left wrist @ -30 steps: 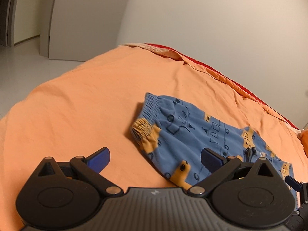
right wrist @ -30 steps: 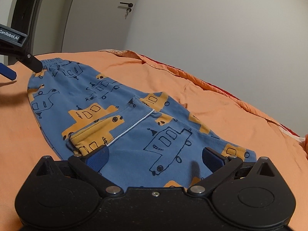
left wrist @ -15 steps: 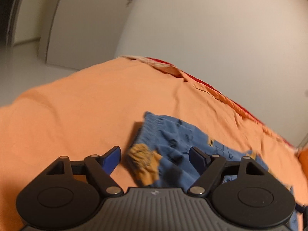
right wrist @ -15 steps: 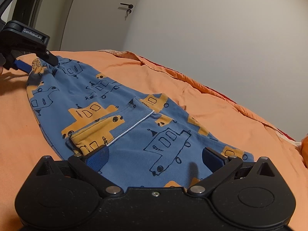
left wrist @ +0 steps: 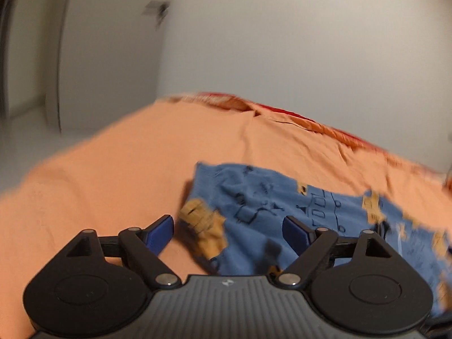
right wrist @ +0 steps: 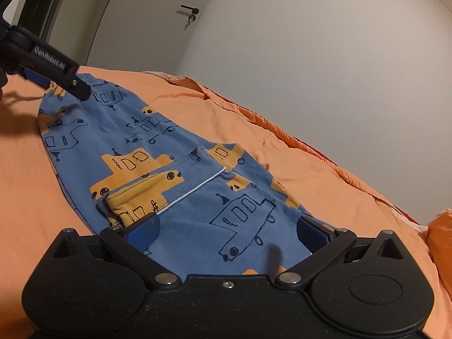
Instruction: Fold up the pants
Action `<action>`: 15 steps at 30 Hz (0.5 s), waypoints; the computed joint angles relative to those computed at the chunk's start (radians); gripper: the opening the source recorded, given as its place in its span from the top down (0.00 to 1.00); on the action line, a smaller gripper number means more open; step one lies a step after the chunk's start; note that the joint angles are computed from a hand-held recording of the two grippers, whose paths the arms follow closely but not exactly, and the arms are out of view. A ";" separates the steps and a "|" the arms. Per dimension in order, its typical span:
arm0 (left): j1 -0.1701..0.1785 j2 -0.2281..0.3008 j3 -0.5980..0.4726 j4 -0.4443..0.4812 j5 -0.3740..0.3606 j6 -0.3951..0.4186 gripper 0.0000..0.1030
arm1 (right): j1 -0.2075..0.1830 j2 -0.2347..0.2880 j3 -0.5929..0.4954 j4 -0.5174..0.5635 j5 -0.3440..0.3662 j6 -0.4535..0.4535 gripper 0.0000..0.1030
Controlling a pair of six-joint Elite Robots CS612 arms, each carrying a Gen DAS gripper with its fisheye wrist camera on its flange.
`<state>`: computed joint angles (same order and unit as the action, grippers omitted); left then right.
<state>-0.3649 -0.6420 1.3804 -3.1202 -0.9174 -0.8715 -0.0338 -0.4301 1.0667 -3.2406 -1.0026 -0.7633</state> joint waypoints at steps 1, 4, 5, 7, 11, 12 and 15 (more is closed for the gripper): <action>0.016 -0.003 0.022 -0.051 -0.065 -0.063 0.10 | 0.000 0.000 0.000 -0.003 -0.001 -0.001 0.01; 0.046 0.022 0.059 -0.287 -0.174 -0.108 0.02 | 0.002 0.001 0.001 -0.009 -0.005 -0.003 0.01; 0.052 0.027 0.062 -0.323 -0.200 -0.114 0.00 | 0.002 0.002 0.001 -0.011 -0.006 -0.004 0.01; 0.055 0.033 0.062 -0.351 -0.215 -0.103 0.00 | 0.002 0.003 0.000 -0.017 -0.007 -0.004 0.01; 0.049 0.030 0.058 -0.325 -0.201 -0.079 0.01 | 0.002 0.004 0.002 -0.030 -0.008 -0.004 0.01; 0.049 0.028 0.059 -0.320 -0.201 -0.086 0.01 | 0.003 0.005 0.002 -0.034 -0.008 -0.005 0.01; 0.049 0.027 0.060 -0.327 -0.194 -0.120 0.01 | 0.003 0.005 0.003 -0.040 -0.009 -0.006 0.01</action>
<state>-0.3160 -0.6145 1.4405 -3.4472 -1.1117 -0.9916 -0.0311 -0.4247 1.0699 -3.2801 -1.0112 -0.7689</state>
